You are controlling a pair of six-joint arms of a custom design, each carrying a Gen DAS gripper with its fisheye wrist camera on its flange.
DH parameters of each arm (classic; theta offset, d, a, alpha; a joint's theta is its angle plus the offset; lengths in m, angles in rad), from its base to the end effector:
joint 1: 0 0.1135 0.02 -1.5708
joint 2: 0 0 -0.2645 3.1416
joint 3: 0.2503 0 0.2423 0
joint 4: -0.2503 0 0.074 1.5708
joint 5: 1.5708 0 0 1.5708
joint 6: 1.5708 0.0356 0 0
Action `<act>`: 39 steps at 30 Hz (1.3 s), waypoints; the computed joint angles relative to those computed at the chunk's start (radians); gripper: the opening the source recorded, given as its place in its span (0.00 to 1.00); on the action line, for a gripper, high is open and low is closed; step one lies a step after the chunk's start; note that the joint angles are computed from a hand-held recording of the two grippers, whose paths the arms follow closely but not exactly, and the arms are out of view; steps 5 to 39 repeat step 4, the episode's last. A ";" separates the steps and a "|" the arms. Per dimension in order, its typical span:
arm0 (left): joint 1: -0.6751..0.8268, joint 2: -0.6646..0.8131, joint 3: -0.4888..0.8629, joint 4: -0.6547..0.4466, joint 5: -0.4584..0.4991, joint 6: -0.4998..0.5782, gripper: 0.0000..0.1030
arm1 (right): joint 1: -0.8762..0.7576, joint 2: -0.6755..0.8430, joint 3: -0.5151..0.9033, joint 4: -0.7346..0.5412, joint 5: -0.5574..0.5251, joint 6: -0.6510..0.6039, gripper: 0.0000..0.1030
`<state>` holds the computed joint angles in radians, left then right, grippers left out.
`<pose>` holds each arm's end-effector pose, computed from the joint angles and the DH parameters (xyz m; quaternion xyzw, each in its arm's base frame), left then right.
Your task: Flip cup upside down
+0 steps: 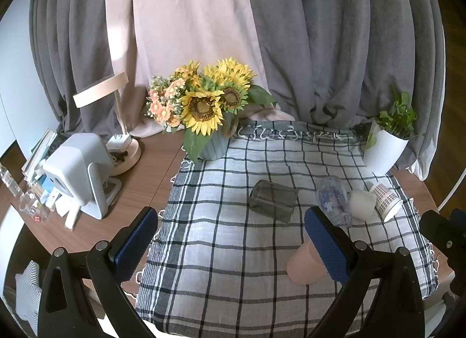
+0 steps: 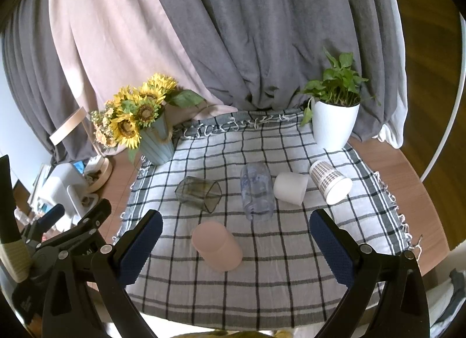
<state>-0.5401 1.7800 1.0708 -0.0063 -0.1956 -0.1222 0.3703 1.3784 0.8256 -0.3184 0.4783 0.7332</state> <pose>0.3246 -0.1866 0.1935 0.1482 0.8943 -0.0502 0.4192 0.2564 0.0820 0.2201 0.2446 0.8831 -0.0150 0.4002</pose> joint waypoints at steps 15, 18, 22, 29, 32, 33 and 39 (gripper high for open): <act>0.000 0.004 0.006 -0.003 0.000 0.001 1.00 | 0.006 0.003 0.006 -0.008 0.003 0.009 0.98; 0.000 0.004 0.006 -0.003 0.000 0.001 1.00 | 0.006 0.003 0.006 -0.008 0.003 0.009 0.98; 0.000 0.004 0.006 -0.003 0.000 0.001 1.00 | 0.006 0.003 0.006 -0.008 0.003 0.009 0.98; 0.000 0.004 0.006 -0.003 0.000 0.001 1.00 | 0.006 0.003 0.006 -0.008 0.003 0.009 0.98; 0.000 0.004 0.006 -0.003 0.000 0.001 1.00 | 0.006 0.003 0.006 -0.008 0.003 0.009 0.98; 0.000 0.004 0.006 -0.003 0.000 0.001 1.00 | 0.006 0.003 0.006 -0.008 0.003 0.009 0.98; 0.000 0.004 0.006 -0.003 0.000 0.001 1.00 | 0.006 0.003 0.006 -0.008 0.003 0.009 0.98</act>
